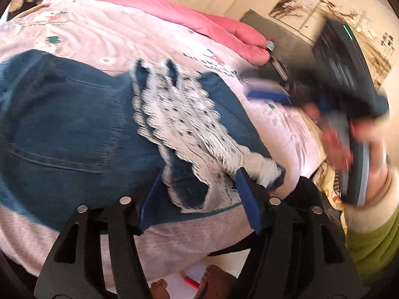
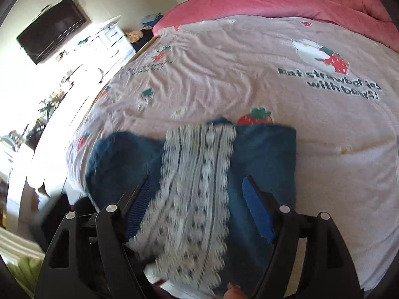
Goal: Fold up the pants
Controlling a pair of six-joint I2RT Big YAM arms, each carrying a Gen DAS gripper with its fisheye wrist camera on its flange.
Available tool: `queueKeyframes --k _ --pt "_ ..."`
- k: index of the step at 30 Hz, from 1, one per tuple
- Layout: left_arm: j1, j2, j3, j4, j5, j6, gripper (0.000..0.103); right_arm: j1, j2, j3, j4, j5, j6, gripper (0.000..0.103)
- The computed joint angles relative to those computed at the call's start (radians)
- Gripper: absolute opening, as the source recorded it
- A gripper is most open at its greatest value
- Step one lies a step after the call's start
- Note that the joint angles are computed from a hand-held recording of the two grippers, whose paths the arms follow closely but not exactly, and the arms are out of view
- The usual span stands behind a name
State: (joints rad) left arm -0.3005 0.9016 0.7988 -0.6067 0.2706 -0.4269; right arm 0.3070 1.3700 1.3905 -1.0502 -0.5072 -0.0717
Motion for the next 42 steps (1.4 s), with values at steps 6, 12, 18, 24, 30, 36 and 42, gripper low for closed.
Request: queueKeyframes --k 6,12,18,24,30,36,42 --pt "0.049 -0.059 0.015 -0.075 -0.024 0.030 0.063 0.002 -0.203 -0.211 0.045 0.115 -0.265 0.073" --pt "0.019 0.008 0.093 -0.096 -0.018 0.034 0.067 0.065 -0.315 -0.357 0.152 0.226 -0.425 0.065" --pt "0.010 0.241 0.317 -0.188 -0.021 0.138 0.071 0.165 -0.296 -0.406 0.255 0.376 -0.496 0.039" --pt "0.027 0.475 0.517 -0.315 -0.056 0.178 0.066 0.170 -0.278 -0.421 0.291 0.361 -0.473 0.021" --pt "0.045 0.552 0.565 -0.325 -0.061 0.168 0.024 0.102 -0.272 -0.423 0.288 0.232 -0.445 0.018" --pt "0.041 0.542 0.587 -0.320 -0.060 0.196 0.006 0.082 -0.274 -0.416 0.312 0.164 -0.397 0.018" --pt "0.060 0.505 0.596 -0.314 -0.078 0.224 0.006 0.109 -0.296 -0.385 0.312 0.107 -0.380 0.017"
